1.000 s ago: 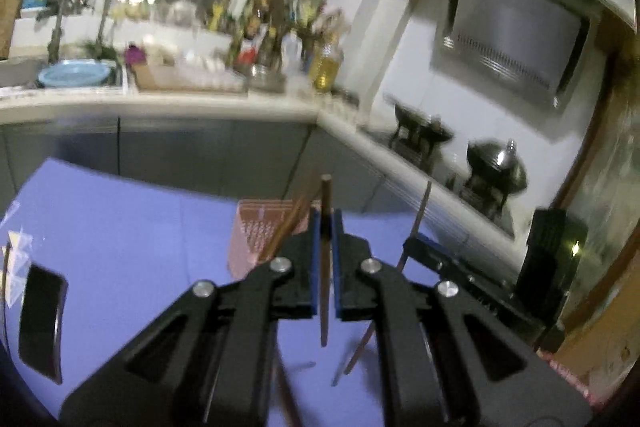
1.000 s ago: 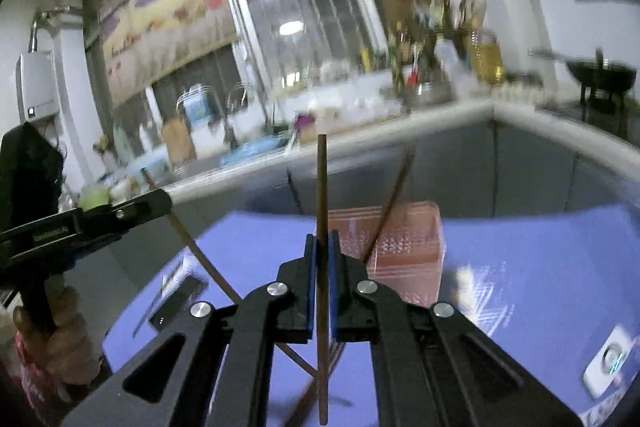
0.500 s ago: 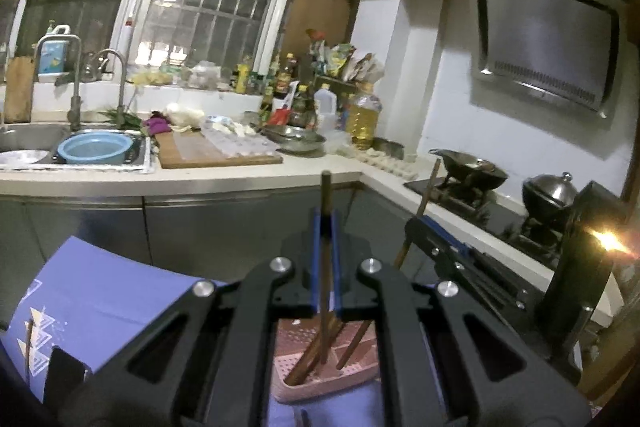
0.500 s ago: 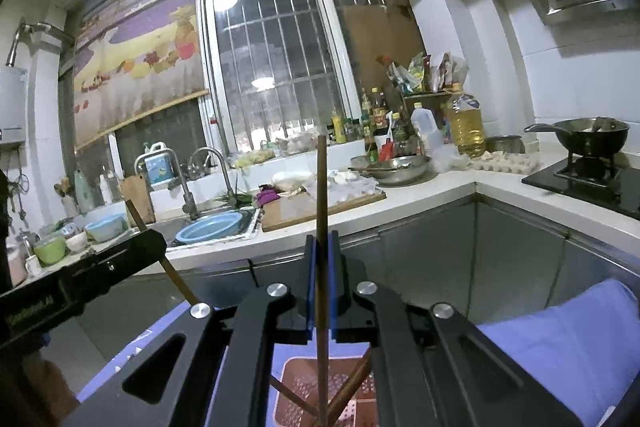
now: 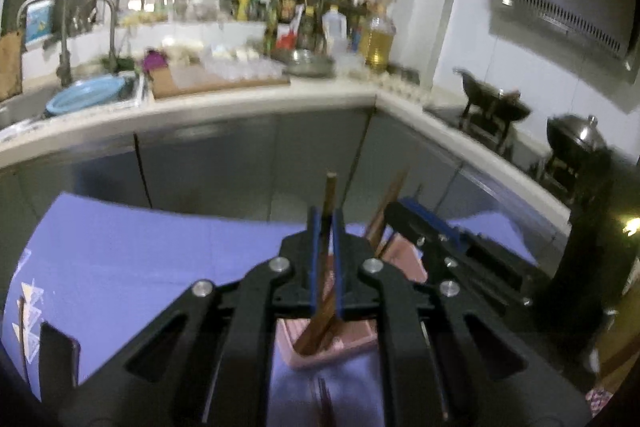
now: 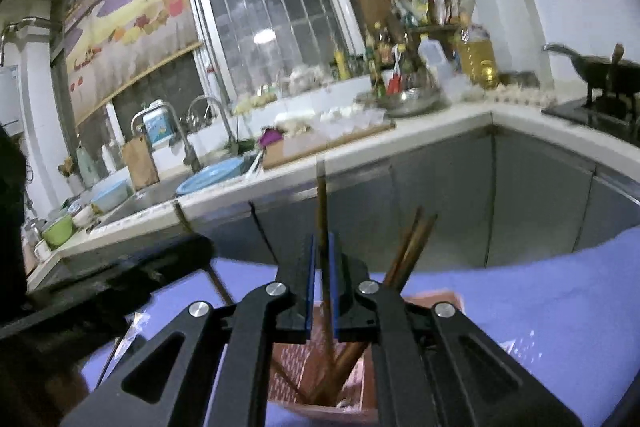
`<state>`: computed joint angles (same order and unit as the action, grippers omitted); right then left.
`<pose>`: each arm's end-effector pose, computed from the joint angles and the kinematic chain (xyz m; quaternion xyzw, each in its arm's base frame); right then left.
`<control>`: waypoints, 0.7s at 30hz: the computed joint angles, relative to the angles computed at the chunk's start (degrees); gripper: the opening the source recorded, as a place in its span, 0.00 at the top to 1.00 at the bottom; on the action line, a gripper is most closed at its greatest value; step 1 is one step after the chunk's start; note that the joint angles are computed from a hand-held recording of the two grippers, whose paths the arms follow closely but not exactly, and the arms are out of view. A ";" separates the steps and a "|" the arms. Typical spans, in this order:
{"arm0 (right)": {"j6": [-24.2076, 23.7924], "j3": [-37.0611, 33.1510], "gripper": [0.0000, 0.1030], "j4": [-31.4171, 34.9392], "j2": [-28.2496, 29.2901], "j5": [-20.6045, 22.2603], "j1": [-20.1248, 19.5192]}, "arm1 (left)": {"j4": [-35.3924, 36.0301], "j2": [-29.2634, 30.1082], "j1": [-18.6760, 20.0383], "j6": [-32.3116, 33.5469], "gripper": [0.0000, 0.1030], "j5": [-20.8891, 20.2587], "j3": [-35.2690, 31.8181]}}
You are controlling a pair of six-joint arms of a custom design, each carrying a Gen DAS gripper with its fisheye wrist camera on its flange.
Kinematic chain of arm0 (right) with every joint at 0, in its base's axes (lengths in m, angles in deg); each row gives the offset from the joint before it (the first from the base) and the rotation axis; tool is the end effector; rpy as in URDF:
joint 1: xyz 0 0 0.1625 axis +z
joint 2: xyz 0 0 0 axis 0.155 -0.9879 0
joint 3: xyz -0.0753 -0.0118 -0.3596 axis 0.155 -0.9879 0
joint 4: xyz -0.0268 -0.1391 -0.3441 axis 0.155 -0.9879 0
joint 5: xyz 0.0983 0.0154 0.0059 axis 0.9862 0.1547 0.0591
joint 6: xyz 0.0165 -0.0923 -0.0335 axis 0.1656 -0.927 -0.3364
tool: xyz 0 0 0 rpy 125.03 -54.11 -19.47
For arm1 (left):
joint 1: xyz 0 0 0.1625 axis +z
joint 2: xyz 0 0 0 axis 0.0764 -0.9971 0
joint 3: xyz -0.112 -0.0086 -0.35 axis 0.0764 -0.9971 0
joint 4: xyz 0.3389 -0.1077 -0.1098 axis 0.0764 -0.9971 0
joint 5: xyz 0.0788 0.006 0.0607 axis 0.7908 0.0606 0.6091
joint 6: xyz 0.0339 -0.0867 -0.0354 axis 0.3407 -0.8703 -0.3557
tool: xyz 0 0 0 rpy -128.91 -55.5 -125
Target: Organize utensils
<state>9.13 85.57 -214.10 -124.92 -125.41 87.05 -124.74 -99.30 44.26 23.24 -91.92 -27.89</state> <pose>0.1713 -0.6162 0.2562 0.1418 -0.8025 0.5421 0.2049 -0.3625 -0.6765 0.1153 0.3526 0.8662 -0.3326 0.1209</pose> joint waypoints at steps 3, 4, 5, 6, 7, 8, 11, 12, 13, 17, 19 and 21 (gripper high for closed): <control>-0.12 2.43 0.90 -2.52 -1.17 -0.66 0.99 | -0.41 -1.86 0.08 -0.79 0.94 -0.79 3.35; 0.00 3.44 0.88 -3.31 -1.72 -0.46 1.24 | -1.00 -2.80 0.05 -1.01 0.94 -1.10 4.89; 0.10 4.59 0.86 -4.14 -2.42 -0.32 1.64 | -1.78 -3.83 0.00 -1.15 0.94 -1.36 6.54; 0.08 5.62 0.85 -4.95 -3.01 -0.30 2.02 | -2.36 -4.68 -0.10 -1.25 0.94 -1.48 7.85; 0.04 6.92 0.83 -5.81 -3.76 -0.20 2.35 | -3.04 -5.66 -0.24 -1.38 0.94 -1.66 9.29; 0.03 8.23 0.80 -6.70 -4.40 0.00 2.67 | -4.39 -7.13 -0.36 -1.49 0.94 -2.09 11.58; 0.62 13.08 0.71 -9.93 -6.30 0.18 3.54 | -6.92 -10.41 -0.75 -1.71 0.94 -2.75 16.86; 1.50 15.71 0.70 -11.41 -7.06 0.58 3.55 | -7.64 -11.54 -0.79 -1.81 0.94 -3.04 18.74; 2.33 17.63 0.68 -12.29 -7.56 0.89 3.43 | -8.25 -12.72 -0.74 -1.93 0.94 -3.44 20.71; 7.17 26.61 0.68 -15.70 -8.80 1.30 1.52 | -10.42 -17.90 0.17 -2.29 0.94 -5.05 30.13; 9.80 30.60 0.68 -17.25 -8.39 0.63 0.15 | -11.43 -19.80 0.78 -2.34 0.94 -5.25 34.40; 12.10 34.00 0.68 -18.63 -7.57 0.36 -1.46 | -12.00 -21.28 1.39 -2.17 0.93 -4.81 38.37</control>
